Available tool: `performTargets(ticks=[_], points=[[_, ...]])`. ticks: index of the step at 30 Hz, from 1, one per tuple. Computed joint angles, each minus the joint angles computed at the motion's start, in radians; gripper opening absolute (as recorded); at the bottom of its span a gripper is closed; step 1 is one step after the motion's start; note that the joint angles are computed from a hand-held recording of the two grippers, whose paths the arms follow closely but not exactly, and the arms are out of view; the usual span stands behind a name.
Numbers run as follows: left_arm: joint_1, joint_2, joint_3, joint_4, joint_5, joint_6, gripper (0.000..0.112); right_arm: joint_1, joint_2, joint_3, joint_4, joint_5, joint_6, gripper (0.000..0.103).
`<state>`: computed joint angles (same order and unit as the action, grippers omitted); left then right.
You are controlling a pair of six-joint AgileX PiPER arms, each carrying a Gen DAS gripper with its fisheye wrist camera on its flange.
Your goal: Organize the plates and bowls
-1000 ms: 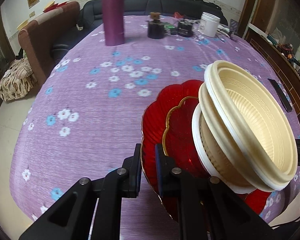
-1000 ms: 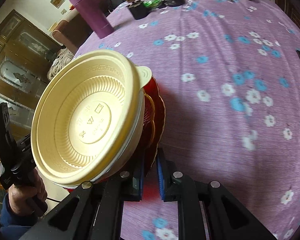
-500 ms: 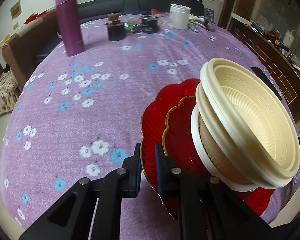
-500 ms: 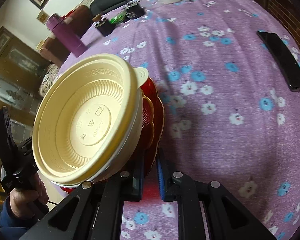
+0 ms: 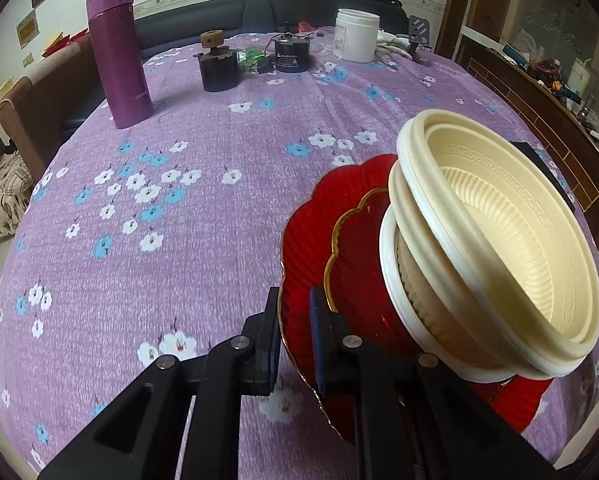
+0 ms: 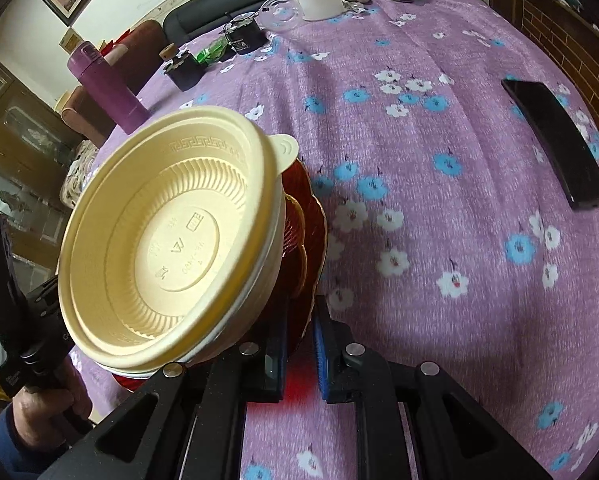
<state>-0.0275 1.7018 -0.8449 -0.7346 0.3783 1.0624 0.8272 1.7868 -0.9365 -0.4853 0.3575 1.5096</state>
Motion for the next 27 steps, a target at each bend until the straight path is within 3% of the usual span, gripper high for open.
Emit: performTargets(ticks=[7, 23, 27], points=[[-0.011, 0.054, -0.054, 0.032, -0.016, -0.055, 0.013, -0.035, 0.06, -0.07, 0.033, 0.011, -0.073, 0.012], [-0.018, 0.041, -0.024, 0.013, -0.064, -0.033, 0.017, -0.028, 0.053, -0.056, -0.047, -0.001, 0.022, 0.015], [-0.011, 0.032, -0.016, 0.02, -0.077, -0.042, 0.031, -0.017, 0.05, -0.06, -0.046, 0.016, 0.019, 0.017]])
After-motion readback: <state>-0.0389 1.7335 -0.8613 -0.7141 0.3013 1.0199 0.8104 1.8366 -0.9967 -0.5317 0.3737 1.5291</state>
